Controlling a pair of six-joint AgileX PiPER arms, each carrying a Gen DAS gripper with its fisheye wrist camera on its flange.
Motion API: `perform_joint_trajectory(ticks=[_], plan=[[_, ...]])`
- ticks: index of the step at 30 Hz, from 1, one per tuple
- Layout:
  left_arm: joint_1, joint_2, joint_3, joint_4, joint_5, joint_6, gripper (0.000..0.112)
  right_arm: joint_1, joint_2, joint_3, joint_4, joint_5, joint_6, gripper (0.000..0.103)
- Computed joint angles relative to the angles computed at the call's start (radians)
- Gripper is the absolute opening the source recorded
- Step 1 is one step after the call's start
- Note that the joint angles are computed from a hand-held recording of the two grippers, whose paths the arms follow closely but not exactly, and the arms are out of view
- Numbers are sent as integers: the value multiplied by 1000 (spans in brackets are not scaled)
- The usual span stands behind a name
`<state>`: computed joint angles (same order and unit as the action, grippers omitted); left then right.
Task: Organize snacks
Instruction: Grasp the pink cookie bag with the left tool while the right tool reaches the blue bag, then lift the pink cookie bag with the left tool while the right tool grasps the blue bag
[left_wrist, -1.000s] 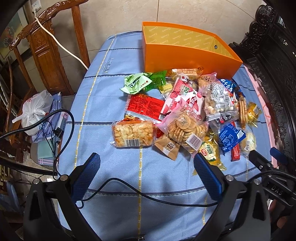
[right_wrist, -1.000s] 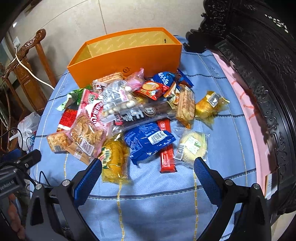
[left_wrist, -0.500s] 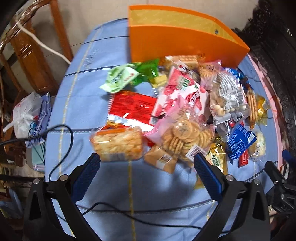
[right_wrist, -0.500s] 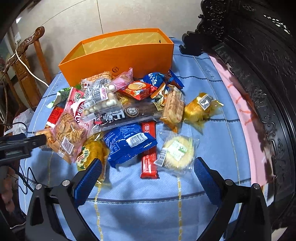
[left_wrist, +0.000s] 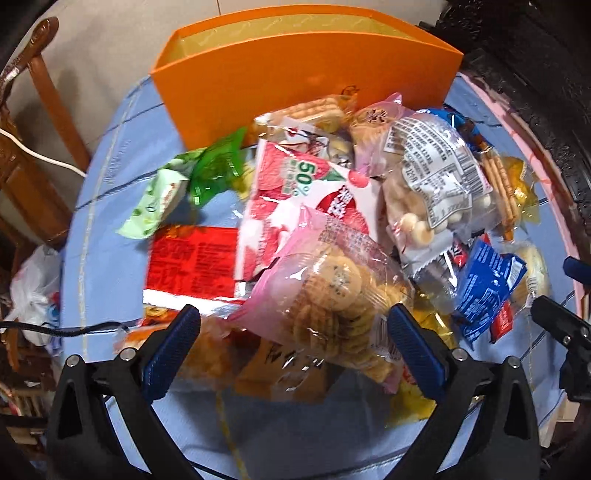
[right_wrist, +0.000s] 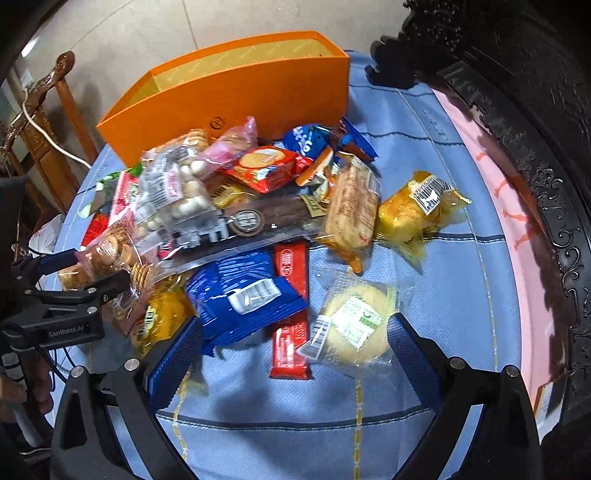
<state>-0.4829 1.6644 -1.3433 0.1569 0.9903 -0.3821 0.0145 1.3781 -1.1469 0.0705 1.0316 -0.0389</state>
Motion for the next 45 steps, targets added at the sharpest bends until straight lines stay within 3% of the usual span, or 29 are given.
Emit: perform_joint_trajectory(ticks=[6,7,8,9,11,14,16,19,21,22,28,32,35,39,43,45], plan=[[53,17,2,-133,-20,41,96,11,16,-4,-8,5,1,99],[55,16,-1,-158,-17,60,90,13,15,-3,-11,7,3,99],[63,10,0,-213,-21,106,72,15,13,-2,-14,8,7,100],[60,14,-11,-249,-14,134,66,13,12,-2,-11,8,6,100],[41,35,-34,-222,-3,130,69,17,9,-3,-24,11,19,100],[45,71,-64,-247,29,110,82,19,-5,1,-22,16,22,100],[19,92,-83,-215,41,77,82,22,-16,5,-33,19,29,99],[-19,109,-92,-118,48,21,58,25,-31,8,-36,25,35,100],[2,85,-71,-147,35,34,42,25,-43,9,-35,27,35,100],[17,70,-66,-169,33,37,41,25,-47,10,-33,28,33,100],[44,-66,-1,-139,9,14,40,36,-43,-6,-17,27,-13,99],[69,-126,54,-134,22,10,40,100,27,-14,-64,-5,-27,99],[126,-154,89,-172,33,65,40,131,93,-18,-74,-32,-32,88],[139,-169,91,-178,37,88,40,185,146,-47,-79,-49,-57,86],[134,-166,90,-183,39,96,40,248,210,-83,-147,-28,-27,79],[132,-165,91,-189,39,98,40,249,218,-95,-138,-23,-37,70]])
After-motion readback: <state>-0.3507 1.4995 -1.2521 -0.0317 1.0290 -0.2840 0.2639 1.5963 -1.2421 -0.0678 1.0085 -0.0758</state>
